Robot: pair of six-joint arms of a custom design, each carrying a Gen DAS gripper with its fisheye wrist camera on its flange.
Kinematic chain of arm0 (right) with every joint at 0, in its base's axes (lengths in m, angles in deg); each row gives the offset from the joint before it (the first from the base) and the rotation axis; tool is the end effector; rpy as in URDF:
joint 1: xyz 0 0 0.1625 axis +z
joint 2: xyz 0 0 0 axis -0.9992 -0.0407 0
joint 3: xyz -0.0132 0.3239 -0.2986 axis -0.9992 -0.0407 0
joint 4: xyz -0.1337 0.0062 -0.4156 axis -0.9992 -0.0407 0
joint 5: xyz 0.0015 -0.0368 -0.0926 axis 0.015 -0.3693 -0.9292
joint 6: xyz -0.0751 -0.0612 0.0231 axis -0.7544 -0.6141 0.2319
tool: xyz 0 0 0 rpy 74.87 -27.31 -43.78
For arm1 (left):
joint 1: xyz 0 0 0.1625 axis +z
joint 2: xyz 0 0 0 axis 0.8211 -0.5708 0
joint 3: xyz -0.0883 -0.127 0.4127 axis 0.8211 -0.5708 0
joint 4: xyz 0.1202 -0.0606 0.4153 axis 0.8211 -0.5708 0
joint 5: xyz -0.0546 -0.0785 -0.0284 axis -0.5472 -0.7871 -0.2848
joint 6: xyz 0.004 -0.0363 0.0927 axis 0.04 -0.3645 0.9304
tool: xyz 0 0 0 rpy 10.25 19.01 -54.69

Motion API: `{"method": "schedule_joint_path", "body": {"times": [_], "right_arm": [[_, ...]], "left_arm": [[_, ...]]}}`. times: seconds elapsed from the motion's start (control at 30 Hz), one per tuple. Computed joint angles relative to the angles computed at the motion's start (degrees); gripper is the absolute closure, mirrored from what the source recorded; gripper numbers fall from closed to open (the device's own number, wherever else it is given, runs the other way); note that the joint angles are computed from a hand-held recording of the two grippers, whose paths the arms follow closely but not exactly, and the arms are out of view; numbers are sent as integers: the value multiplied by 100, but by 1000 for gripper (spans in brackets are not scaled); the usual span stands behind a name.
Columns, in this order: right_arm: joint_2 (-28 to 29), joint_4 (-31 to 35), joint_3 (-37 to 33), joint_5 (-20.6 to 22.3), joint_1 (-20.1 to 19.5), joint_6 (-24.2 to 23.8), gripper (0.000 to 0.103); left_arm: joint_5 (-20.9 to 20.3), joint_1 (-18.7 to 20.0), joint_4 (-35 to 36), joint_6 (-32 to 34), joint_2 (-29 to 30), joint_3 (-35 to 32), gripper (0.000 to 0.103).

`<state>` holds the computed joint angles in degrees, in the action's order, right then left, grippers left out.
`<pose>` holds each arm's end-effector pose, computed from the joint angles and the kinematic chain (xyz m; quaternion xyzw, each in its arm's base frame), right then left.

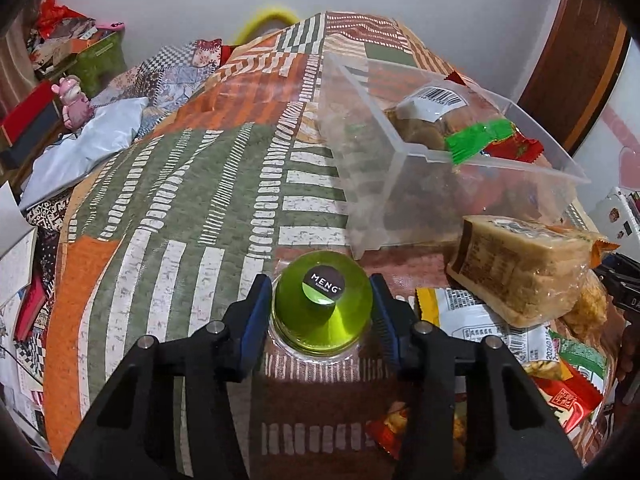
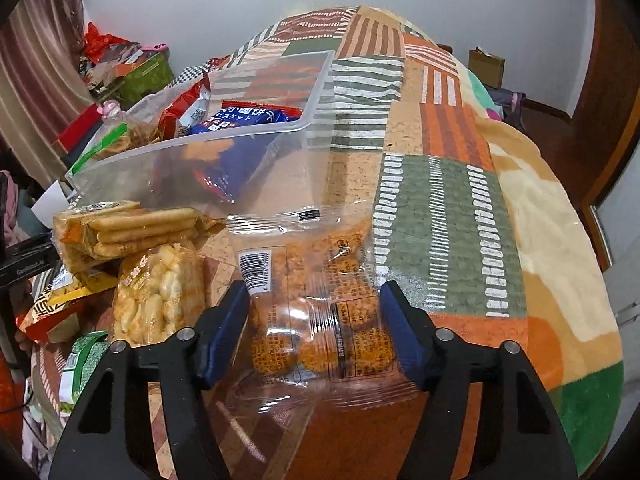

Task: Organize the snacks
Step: 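Grasp the green-lidded jar with the left tool while the right tool grasps the orange cracker bag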

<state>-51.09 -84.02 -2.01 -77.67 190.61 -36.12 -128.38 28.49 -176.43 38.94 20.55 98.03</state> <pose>0.2889 -0.8607 -0.0507 0.2624 -0.9139 0.1891 0.2454 0.1060 -0.8069 0.3191 0.0542 0.8913 -0.3091 0.3274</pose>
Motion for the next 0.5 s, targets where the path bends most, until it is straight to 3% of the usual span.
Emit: {"method": "schedule_joint_path", "body": {"times": [0.5], "right_arm": [[-233, -581, 442, 66, 61, -78, 46]], "left_arm": [[83, -178, -625, 130, -372, 499, 55]]}}
